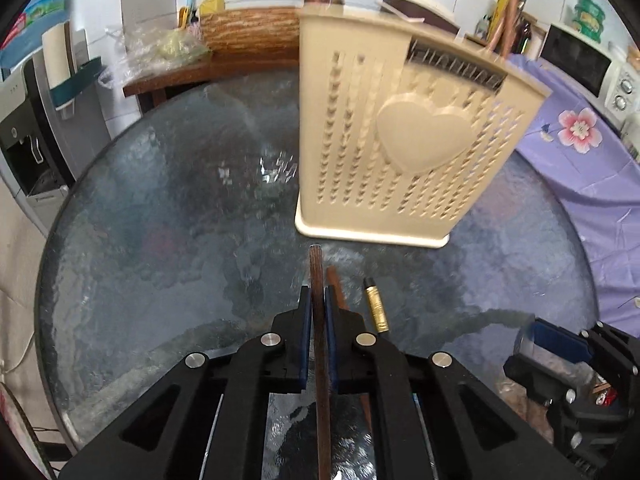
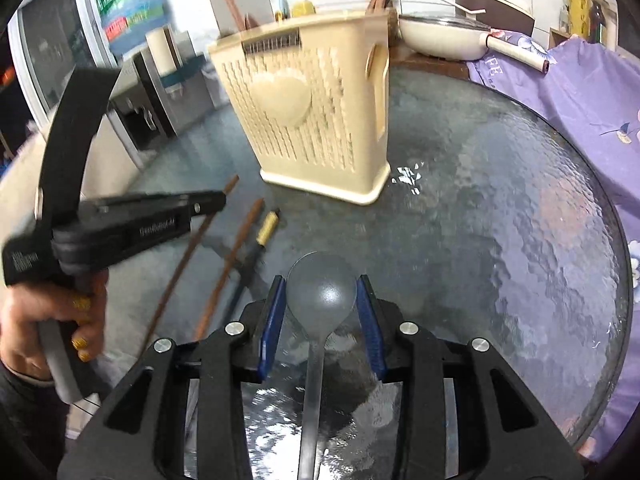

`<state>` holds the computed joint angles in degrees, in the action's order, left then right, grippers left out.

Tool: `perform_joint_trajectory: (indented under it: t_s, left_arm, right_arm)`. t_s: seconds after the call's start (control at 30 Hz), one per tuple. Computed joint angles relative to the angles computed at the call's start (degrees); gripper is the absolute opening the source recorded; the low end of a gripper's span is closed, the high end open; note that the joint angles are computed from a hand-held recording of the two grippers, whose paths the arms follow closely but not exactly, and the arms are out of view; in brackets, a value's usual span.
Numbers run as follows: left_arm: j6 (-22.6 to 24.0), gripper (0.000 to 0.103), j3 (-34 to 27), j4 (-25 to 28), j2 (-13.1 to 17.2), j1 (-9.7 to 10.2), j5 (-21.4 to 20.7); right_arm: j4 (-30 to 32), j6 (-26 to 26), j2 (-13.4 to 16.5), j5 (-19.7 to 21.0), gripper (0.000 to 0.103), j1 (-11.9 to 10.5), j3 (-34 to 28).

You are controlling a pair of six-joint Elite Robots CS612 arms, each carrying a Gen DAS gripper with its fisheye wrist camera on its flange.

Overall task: Organize utensils
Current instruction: 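Lift the plastic spoon and chopstick and carry both above the cream holder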

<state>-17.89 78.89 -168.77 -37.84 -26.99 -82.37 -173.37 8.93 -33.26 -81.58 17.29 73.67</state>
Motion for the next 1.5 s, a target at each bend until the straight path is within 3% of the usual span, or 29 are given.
perform_joint_trajectory:
  t_s: [0.23,0.6,1.03,1.5]
  left_arm:
    - [1.5,0.006,3.1,-6.2,-2.5,-0.37,-0.3]
    - [3.4,0.006,7.4,-13.7,-5.7,-1.16,0.9]
    - [3.1,0.006,9.6,-18.7,-7.8,-1.06,0.8]
    - [5.1,0.006,8.2,-21.2,-9.3,-1.18,-0.4]
  right_arm:
    - [-2.4,1.5,-1.5,3.5,0.037,-0.9,1.1]
    - [-5.5,-1.0,-3.7,2.4,0.037,-0.5,3.1]
    - [-6.3,-1.5,-5.2,4.8,0.037,-0.7,2.7]
    - [-9.3,0.1,-4.8,3.4,0.037,-0.8,-1.8]
